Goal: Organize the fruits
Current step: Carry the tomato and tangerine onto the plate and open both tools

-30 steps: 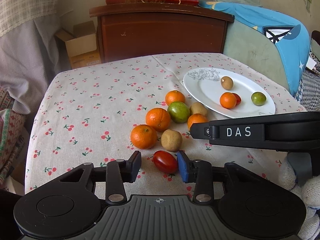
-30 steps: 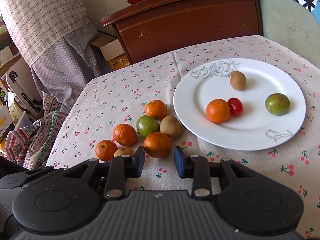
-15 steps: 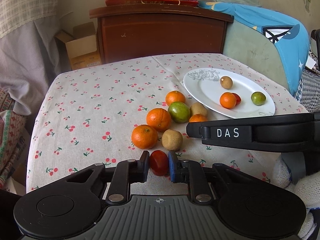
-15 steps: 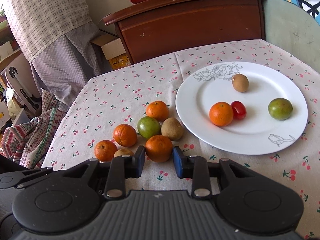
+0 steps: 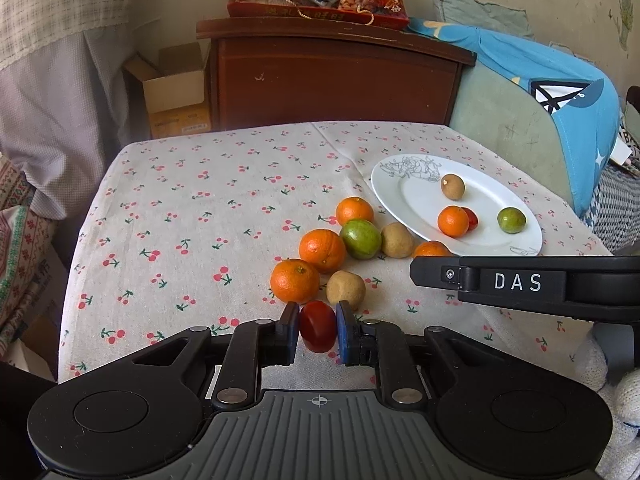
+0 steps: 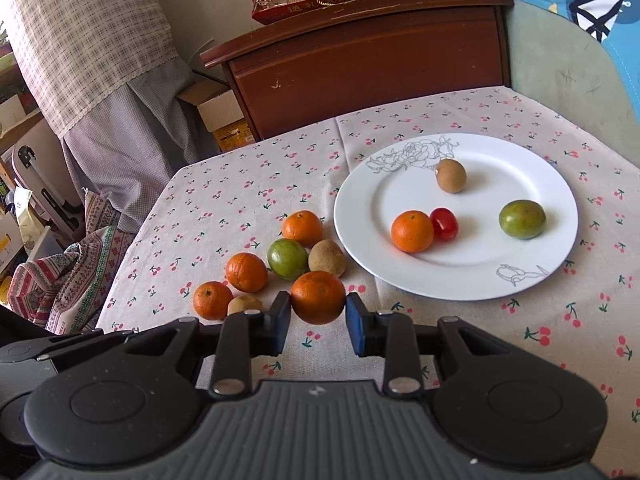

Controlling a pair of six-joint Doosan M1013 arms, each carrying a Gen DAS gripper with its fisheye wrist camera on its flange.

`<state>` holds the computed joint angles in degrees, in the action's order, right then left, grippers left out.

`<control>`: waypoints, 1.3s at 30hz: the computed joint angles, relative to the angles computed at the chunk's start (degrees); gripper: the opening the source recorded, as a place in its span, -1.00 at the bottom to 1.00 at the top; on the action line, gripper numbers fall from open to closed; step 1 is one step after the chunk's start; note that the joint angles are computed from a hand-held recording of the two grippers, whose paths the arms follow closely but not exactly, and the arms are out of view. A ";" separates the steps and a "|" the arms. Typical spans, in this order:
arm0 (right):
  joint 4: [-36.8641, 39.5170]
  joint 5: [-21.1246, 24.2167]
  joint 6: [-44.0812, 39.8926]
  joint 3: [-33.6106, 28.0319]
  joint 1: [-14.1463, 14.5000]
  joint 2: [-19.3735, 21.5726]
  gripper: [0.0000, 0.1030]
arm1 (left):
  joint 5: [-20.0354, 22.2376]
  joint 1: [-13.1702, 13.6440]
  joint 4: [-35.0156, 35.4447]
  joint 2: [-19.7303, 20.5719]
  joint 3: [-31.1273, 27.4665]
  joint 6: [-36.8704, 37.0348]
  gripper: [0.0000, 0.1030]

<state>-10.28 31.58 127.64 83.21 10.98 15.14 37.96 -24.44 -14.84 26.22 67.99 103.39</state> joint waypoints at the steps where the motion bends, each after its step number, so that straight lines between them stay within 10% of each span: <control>1: -0.21 0.06 -0.06 0.08 0.02 -0.15 -0.41 | 0.00 0.02 -0.21 -0.07 0.05 -0.01 -0.67; 39: 2.50 10.07 -5.10 -7.13 -6.84 2.13 -0.41 | 9.98 -1.17 -13.56 12.08 -20.19 1.94 -0.66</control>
